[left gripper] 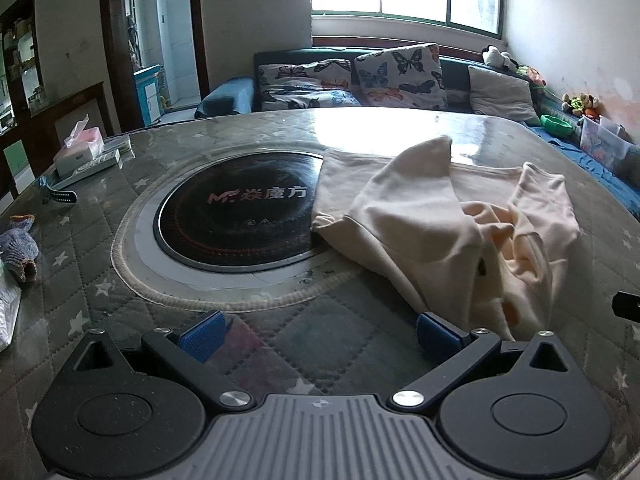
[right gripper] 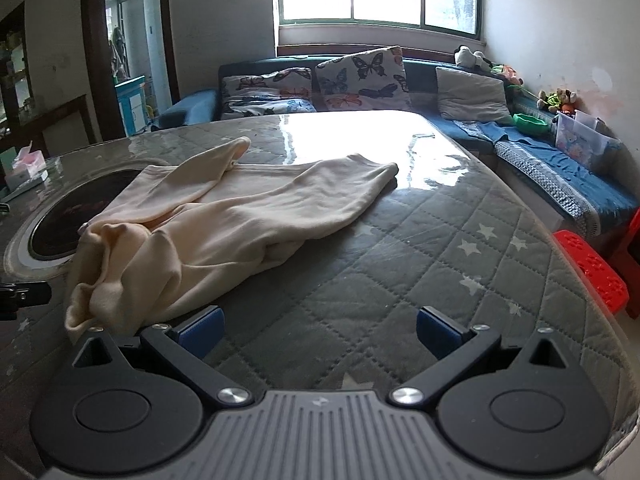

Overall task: Fold clothes
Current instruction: 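Move both grippers toward the cream sweatshirt on the table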

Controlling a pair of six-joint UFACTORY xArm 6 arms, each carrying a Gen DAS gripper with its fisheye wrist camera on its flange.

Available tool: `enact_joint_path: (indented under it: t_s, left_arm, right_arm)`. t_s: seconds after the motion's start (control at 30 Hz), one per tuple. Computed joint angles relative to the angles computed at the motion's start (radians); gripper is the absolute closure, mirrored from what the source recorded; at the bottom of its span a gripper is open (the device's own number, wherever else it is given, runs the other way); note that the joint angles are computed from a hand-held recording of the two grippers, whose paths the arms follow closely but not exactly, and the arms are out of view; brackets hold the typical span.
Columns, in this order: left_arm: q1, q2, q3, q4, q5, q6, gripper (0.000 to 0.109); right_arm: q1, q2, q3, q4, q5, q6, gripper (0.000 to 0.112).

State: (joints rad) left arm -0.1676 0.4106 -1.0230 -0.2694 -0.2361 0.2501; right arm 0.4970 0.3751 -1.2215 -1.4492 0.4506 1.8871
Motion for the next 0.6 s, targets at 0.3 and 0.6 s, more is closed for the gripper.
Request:
enact_joint_path:
  t_s: [0.3,0.6]
  left_arm:
    - [-0.055,-0.012,-0.002,-0.257,0.010,0.231,0.006]
    - [-0.104,-0.012,-0.035,-0.554,0.024,0.493,0.006]
  right_arm:
    - [0.013,-0.008,0.010,-0.038,-0.013,0.038,0.009]
    - [0.020,-0.019,0.023,-0.079,-0.019,0.078,0.009]
